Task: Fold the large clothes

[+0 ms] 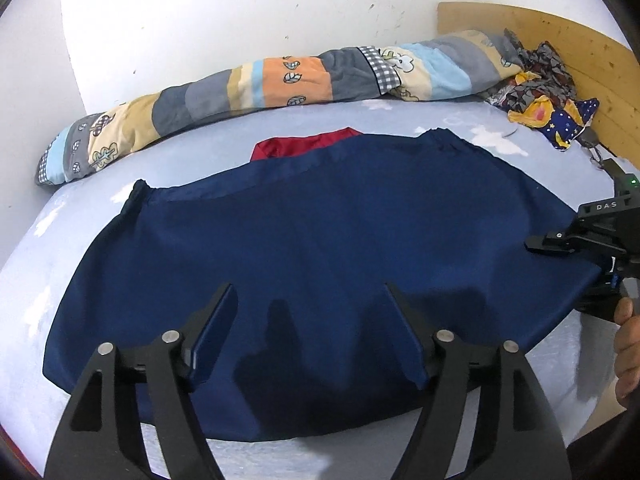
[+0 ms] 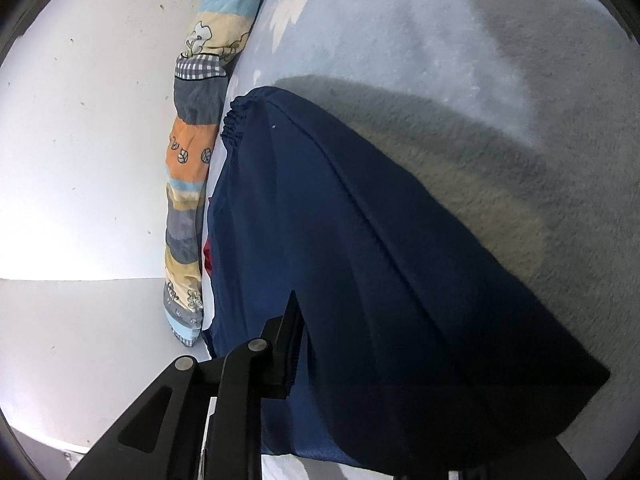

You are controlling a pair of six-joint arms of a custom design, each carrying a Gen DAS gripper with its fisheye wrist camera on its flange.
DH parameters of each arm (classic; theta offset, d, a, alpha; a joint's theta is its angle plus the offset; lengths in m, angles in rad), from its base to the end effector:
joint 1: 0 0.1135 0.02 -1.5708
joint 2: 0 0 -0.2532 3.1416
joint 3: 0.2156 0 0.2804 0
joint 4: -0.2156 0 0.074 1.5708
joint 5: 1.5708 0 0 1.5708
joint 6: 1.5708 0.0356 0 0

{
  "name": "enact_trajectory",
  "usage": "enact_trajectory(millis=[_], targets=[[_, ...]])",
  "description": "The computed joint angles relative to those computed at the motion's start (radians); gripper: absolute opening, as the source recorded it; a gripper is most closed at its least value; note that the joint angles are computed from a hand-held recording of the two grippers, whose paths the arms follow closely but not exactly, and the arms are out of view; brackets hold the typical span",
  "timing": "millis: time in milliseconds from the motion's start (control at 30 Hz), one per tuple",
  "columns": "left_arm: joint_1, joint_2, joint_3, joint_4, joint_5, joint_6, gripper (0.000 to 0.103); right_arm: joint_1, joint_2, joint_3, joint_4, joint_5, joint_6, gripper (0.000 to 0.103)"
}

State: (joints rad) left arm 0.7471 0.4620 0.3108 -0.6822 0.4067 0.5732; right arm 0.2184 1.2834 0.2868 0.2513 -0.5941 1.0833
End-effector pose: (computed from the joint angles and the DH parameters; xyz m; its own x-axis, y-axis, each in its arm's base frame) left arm 0.1159 0.0881 0.1654 -0.6889 0.0409 -0.7237 -0.0659 0.9908 0.1186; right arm 0.2138 0.0679 0.0887 -0.8236 0.5672 -0.0088 0.3128 0.4670 0.8271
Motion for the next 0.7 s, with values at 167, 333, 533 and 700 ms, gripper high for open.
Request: enact_trajectory(millis=[167,333,533,700], targets=[[-0.006,-0.002,-0.002,0.009,-0.014,-0.017,0.074,0.003,-0.004,0.009,-0.023,-0.003,-0.017,0.028],[0.014,0.032,0.004,0.025,-0.009,-0.027,0.074,0.001,0.001,0.008,-0.019,-0.004,-0.016,0.028],[0.014,0.040,0.005,0.029,-0.008,-0.033,0.074,-0.003,0.007,0.005,-0.008,-0.010,-0.013,0.029],[0.004,0.031,-0.002,0.032,-0.016,-0.039,0.074,-0.008,0.022,-0.002,0.023,-0.020,-0.002,0.029]])
